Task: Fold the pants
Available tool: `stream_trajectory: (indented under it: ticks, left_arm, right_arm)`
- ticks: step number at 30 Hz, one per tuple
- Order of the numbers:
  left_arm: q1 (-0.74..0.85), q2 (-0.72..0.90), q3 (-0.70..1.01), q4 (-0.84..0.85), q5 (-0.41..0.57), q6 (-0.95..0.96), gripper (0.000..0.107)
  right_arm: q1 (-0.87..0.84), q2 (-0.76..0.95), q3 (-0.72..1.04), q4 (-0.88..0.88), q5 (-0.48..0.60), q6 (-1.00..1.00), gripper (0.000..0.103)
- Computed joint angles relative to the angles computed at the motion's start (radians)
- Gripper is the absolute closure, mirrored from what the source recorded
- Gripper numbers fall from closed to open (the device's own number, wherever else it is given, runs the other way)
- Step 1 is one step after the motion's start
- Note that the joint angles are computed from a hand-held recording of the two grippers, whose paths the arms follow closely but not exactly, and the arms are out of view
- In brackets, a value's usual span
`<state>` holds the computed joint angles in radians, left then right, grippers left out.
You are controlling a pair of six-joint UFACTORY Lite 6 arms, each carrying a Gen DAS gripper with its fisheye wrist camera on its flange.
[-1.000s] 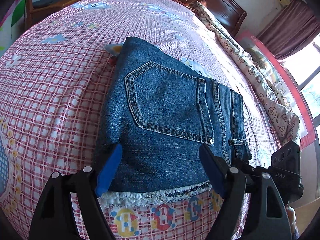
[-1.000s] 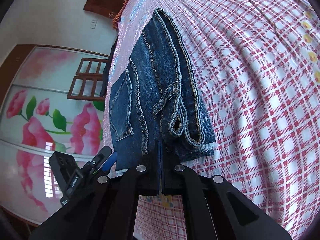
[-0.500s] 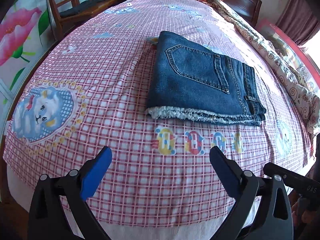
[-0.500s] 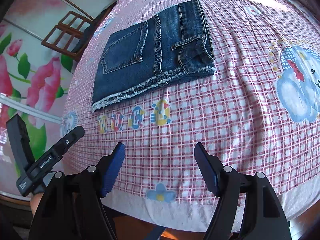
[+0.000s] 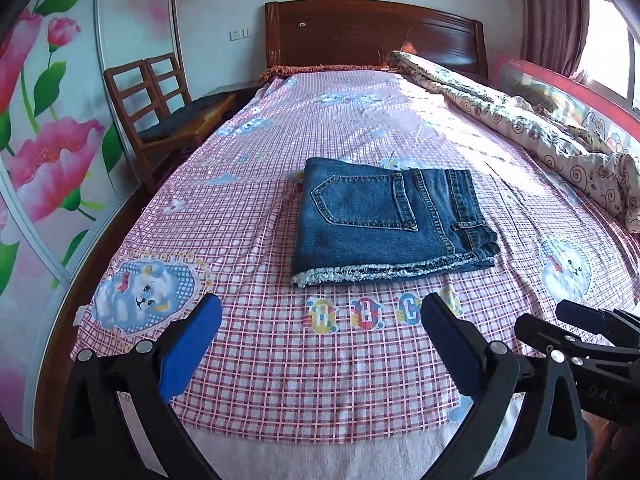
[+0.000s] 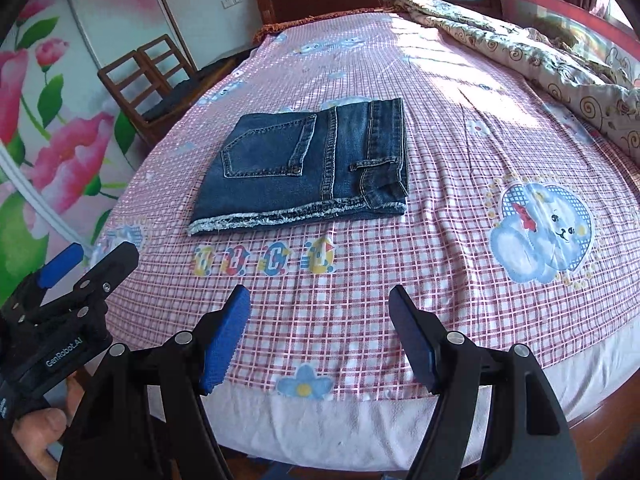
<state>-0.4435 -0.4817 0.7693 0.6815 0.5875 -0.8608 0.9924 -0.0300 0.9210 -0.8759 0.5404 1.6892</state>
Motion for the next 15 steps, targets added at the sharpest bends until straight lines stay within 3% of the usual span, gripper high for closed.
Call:
stream_trajectory:
  ticks: [15]
  left_arm:
    - [-0.085,-0.105,-0.036,0.248,-0.018,-0.244,0.007]
  right_arm:
    - [0.186,-0.072,-0.006,-0.417,0.288,0.364,0.032]
